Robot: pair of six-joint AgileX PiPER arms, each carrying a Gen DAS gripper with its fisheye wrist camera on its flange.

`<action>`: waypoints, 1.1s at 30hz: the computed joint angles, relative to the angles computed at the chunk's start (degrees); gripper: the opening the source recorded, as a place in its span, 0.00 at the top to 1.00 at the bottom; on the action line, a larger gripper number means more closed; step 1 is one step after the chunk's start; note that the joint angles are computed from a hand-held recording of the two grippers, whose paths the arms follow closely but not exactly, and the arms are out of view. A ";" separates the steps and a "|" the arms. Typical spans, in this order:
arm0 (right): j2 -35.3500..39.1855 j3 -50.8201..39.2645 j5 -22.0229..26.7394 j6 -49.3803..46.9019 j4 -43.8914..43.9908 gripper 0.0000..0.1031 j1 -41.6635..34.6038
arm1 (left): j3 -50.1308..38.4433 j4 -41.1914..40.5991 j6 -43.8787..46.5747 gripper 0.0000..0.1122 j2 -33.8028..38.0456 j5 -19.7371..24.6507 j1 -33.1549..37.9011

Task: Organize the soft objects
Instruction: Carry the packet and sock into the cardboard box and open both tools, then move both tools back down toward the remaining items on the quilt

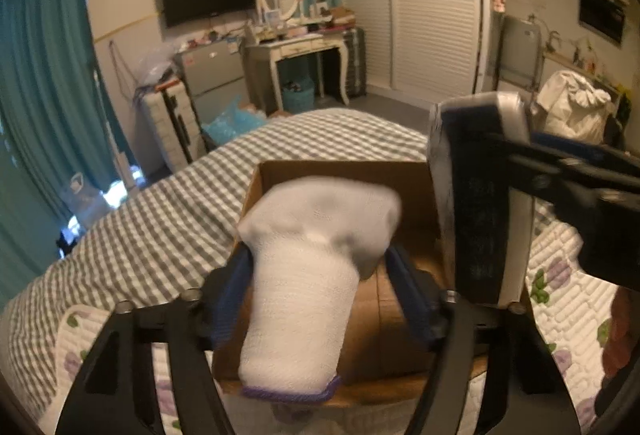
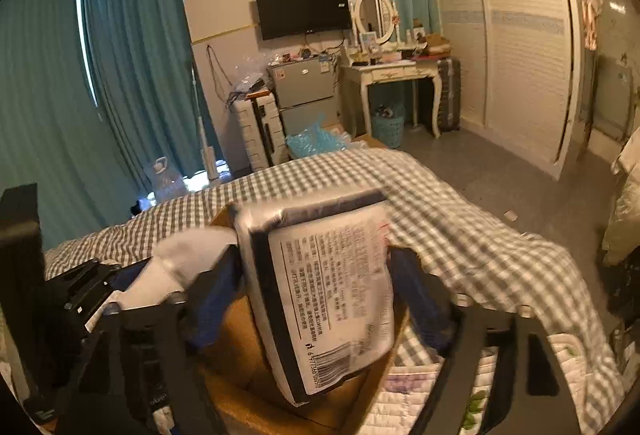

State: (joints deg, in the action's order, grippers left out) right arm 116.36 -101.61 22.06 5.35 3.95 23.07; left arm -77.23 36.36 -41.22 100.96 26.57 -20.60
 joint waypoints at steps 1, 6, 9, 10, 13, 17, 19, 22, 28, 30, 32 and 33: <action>-1.36 1.23 -0.60 2.01 -2.50 0.20 0.42 | 0.52 0.25 -0.48 0.37 -1.01 0.52 -0.20; -10.76 7.19 0.04 8.36 -9.46 0.20 1.72 | 3.42 2.49 -1.53 0.37 -8.65 4.23 -1.96; -18.35 11.35 2.30 15.65 -17.76 0.18 4.34 | 8.00 6.83 -3.78 0.37 -16.85 6.09 -4.15; -20.64 12.68 2.87 17.09 -19.65 0.15 5.14 | 9.24 7.33 -3.60 0.37 -19.74 6.78 -4.71; -27.72 14.89 8.28 21.63 -26.19 0.13 9.23 | 12.31 9.17 -3.73 0.36 -28.29 10.62 -7.36; -35.17 16.65 15.63 29.26 -36.36 0.05 16.79 | 16.69 20.50 -12.68 0.25 -38.92 19.19 -16.79; -38.28 18.20 19.11 35.67 -43.95 0.00 22.04 | 18.13 23.94 -14.87 0.24 -43.45 25.06 -22.77; -41.62 20.85 24.77 43.83 -53.29 0.00 29.81 | 20.11 26.82 -17.12 0.24 -48.34 32.25 -30.27; -45.16 27.86 35.29 55.53 -61.47 0.00 44.50 | 26.69 30.53 -22.35 0.24 -55.43 41.65 -42.08; -45.32 31.07 36.72 60.22 -63.39 0.00 47.52 | 29.85 29.88 -23.63 0.24 -57.57 41.79 -43.89; -44.96 35.08 38.16 66.72 -66.06 0.00 49.61 | 32.47 27.57 -23.04 0.24 -59.13 39.20 -41.64; -44.13 37.30 38.76 70.77 -67.79 0.00 50.56 | 34.24 25.99 -22.77 0.24 -59.68 36.39 -38.84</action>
State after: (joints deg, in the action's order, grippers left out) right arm 72.23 -64.31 60.82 76.12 -63.84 73.63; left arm -42.99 62.34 -63.99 41.28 62.96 -59.44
